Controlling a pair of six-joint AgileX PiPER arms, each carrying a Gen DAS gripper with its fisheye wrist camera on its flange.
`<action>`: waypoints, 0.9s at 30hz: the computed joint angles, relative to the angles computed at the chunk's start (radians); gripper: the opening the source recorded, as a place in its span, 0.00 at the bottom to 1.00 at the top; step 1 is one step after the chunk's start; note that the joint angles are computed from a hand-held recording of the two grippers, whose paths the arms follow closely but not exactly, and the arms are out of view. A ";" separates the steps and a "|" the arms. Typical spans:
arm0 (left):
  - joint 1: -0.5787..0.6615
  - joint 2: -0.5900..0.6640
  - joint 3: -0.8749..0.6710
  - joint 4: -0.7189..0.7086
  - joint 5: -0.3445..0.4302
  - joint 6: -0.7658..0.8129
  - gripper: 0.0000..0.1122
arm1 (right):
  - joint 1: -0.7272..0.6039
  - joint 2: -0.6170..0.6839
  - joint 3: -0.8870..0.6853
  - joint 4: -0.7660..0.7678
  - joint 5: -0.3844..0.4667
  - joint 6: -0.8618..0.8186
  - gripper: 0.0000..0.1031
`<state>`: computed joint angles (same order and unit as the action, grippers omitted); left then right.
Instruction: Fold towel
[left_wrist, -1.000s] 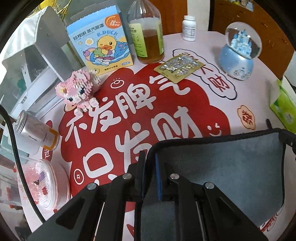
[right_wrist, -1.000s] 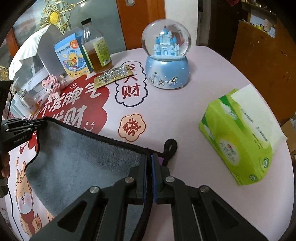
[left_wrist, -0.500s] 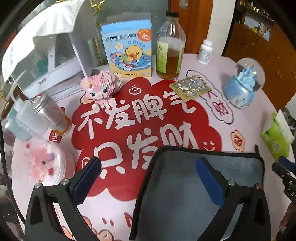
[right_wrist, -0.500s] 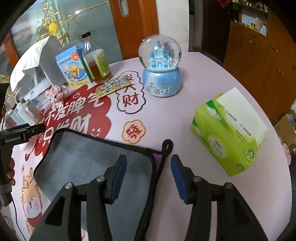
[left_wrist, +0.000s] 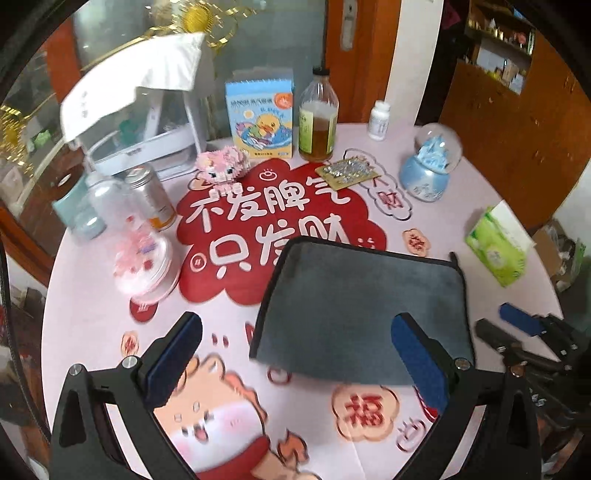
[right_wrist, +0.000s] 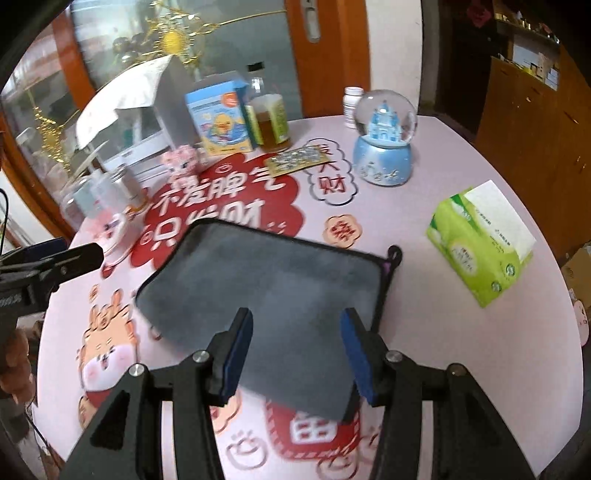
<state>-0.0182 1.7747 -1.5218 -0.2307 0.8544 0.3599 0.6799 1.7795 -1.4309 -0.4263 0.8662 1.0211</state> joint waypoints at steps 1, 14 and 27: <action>0.000 -0.043 0.043 0.006 -0.013 -0.012 0.91 | 0.018 -0.009 0.002 -0.001 0.009 0.012 0.48; 0.095 -0.476 0.343 -0.012 0.037 -0.018 0.91 | 0.211 -0.108 -0.025 -0.013 0.136 0.109 0.48; 0.070 -0.660 0.396 0.135 0.135 -0.209 0.91 | 0.353 -0.120 -0.149 -0.055 0.337 0.163 0.48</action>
